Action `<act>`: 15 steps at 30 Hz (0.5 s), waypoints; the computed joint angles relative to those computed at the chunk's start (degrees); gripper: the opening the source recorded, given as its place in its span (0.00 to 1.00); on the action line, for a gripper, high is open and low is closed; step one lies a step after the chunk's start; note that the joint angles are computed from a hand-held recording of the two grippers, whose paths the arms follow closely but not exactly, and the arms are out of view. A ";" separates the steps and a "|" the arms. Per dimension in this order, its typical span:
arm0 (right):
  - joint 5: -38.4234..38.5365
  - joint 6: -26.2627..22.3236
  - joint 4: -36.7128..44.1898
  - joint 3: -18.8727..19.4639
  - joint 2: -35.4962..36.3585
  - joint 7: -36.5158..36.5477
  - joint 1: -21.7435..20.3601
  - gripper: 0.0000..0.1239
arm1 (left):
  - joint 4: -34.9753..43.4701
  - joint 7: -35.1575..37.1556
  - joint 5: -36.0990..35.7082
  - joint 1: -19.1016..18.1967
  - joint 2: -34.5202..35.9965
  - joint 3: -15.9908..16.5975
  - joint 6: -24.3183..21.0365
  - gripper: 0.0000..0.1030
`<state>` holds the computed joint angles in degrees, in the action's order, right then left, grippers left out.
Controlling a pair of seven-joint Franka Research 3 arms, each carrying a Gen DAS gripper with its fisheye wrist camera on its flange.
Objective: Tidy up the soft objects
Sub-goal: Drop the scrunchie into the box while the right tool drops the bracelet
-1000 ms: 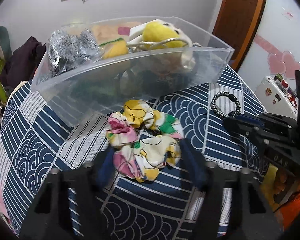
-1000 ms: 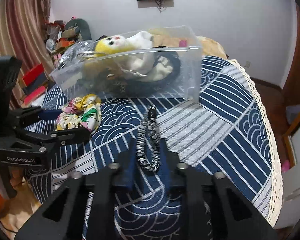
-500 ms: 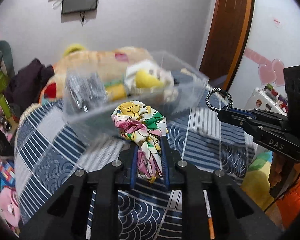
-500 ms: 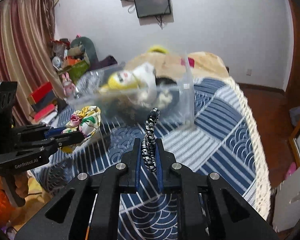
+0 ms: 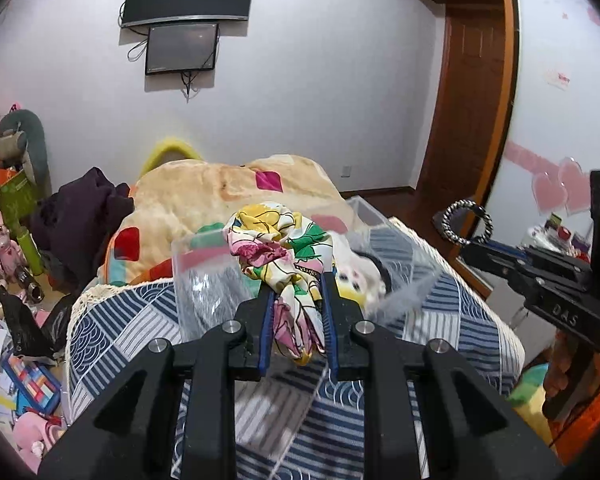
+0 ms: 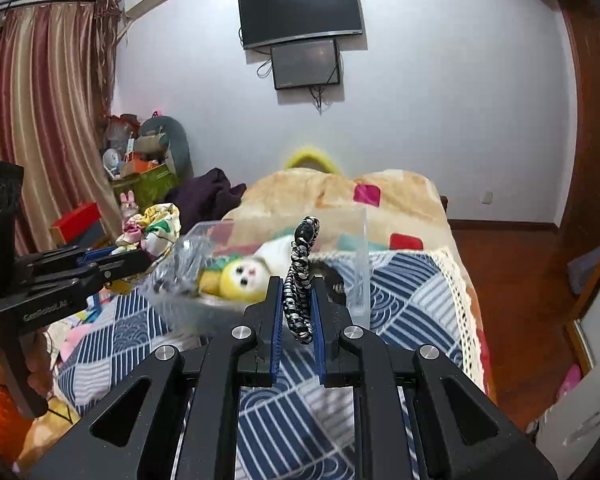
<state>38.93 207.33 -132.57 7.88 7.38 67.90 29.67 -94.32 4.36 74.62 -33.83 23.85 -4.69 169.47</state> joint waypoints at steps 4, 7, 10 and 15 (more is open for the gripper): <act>1.03 -0.50 3.20 -0.61 2.11 -1.16 0.13 0.10 | 4.52 6.33 -6.25 0.62 4.01 -0.66 -1.64 0.20; 0.47 -2.39 5.77 -0.85 3.81 -0.08 -0.16 0.10 | 7.69 12.06 -12.62 1.31 7.27 -1.46 -1.80 0.20; 2.27 -5.35 9.55 -2.81 6.29 -1.77 1.68 0.10 | 10.66 19.19 -19.77 2.61 10.58 -3.44 -2.29 0.20; -0.08 -11.78 14.85 -4.39 10.25 0.07 1.80 0.10 | 15.41 30.83 -29.86 4.46 15.57 -7.01 -4.58 0.20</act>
